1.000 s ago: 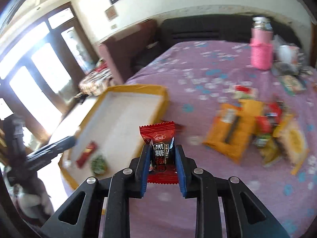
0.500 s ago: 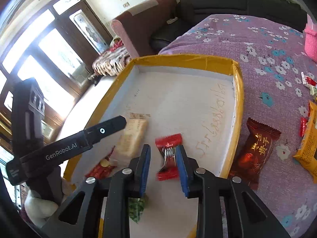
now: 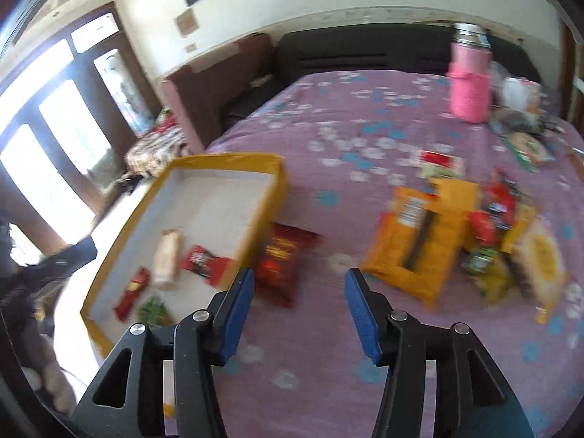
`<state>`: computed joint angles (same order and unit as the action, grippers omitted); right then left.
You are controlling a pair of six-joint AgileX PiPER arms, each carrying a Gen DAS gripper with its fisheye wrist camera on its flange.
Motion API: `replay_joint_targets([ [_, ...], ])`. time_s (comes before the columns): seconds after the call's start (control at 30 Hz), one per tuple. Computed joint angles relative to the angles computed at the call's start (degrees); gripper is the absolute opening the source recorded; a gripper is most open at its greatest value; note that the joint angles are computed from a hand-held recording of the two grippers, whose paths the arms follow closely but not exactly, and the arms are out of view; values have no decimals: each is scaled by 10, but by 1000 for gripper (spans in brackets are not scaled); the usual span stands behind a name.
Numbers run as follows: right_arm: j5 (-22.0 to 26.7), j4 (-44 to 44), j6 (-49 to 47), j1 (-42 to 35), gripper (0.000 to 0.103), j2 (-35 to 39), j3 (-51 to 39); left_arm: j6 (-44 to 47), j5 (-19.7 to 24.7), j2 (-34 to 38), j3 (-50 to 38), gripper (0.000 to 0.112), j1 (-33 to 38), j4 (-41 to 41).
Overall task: Organize snacks
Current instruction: 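Grasp the orange biscuit pack with the left tool while the right grasps a green packet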
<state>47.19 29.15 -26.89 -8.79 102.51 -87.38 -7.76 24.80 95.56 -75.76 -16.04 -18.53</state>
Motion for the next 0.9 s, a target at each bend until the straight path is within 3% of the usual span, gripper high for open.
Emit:
replay_joint_targets([
  [0.3, -47, 8, -81, -137, 55, -40, 80, -102, 19, 37, -26, 73, -98, 61],
  [0.47, -84, -79, -44, -150, 57, -21, 76, -169, 67, 86, -93, 73, -137, 129],
  [0.6, -100, -97, -42, -155, 57, 0, 64, -205, 110, 125, -160, 73, -162, 186],
  [0.9, -57, -107, -14, -157, 60, 92, -59, -157, 206, 263, -368, 73, -195, 211],
])
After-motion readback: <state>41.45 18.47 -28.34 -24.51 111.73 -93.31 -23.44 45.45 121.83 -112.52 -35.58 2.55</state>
